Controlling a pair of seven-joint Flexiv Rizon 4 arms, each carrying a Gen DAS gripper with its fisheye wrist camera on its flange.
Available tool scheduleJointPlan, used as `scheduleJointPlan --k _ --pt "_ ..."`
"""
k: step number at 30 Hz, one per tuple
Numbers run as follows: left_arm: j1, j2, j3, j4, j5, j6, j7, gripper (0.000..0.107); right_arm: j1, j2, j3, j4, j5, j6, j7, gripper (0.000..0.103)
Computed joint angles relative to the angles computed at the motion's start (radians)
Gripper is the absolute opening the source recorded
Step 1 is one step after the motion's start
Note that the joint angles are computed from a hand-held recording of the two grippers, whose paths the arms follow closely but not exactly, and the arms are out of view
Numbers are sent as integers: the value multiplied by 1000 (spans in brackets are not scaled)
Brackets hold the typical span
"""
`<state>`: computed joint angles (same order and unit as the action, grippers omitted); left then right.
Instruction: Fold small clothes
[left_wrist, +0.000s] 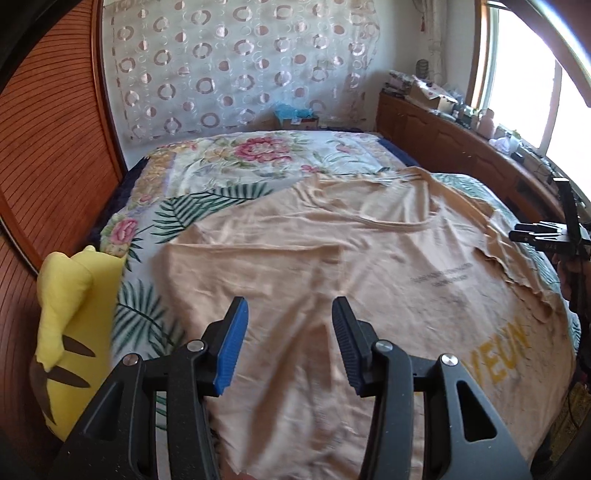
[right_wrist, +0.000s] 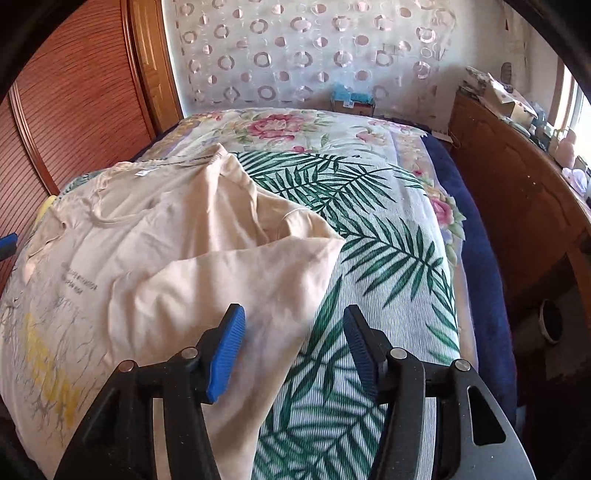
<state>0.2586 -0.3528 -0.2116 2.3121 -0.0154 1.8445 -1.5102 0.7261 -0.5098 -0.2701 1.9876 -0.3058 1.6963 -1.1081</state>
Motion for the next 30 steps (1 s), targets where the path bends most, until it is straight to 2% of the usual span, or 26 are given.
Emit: scheduleJointPlan --k 2,5,11,12,15,17,19,20,22,23,24,25,26,27,28,30 --pt "28 -14 -10 -24 -3 -31 15 48 -12 -23 10 -38 -8 -15 0 57" --pt "71 -37 -36 -54 -21 -74 45 48 -74 -52 72 -111 -23 -53 -2 57" --pt "153 -97 -97 -96 -88 -122 99 48 -85 -110 66 -180 -55 -42 17 59" --pt "139 -104 -80 -104 -103 -126 101 48 -81 -117 60 -183 -55 -32 18 60" --pt "30 -126 47 -141 -143 -124 87 48 -71 -139 43 -192 -44 -7 12 63" --pt "46 -137 32 -148 -145 -107 97 38 -71 -142 46 -196 -36 -9 5 63" --pt "14 -145 67 -169 -154 -119 102 10 -69 -152 46 -205 -30 -8 2 63" --pt "14 -149 67 -175 -157 -118 106 10 -74 -154 50 -206 -28 -7 -3 64" --pt "54 -158 21 -183 -158 -109 123 10 -74 -156 51 -211 -24 -10 -8 64" --pt "50 -161 25 -191 -155 -104 128 11 -69 -146 47 -199 -22 -8 -10 64" --pt "17 -163 61 -203 -157 -108 126 35 -71 -147 50 -200 -21 -9 -13 65" --pt "-39 -165 123 -219 -162 -113 113 70 -74 -137 54 -190 -20 -7 -18 65" --pt "-67 -170 152 -225 -169 -100 118 84 -76 -133 56 -186 -20 -6 -22 66" --pt "-75 -173 160 -228 -170 -92 124 91 -77 -133 56 -186 -19 -7 -24 66" --pt "-111 -177 200 -242 -175 -114 122 91 -78 -132 58 -186 -18 -8 -27 66" --pt "-145 -184 237 -260 -187 -154 129 92 -77 -132 57 -185 -16 -8 -29 66"
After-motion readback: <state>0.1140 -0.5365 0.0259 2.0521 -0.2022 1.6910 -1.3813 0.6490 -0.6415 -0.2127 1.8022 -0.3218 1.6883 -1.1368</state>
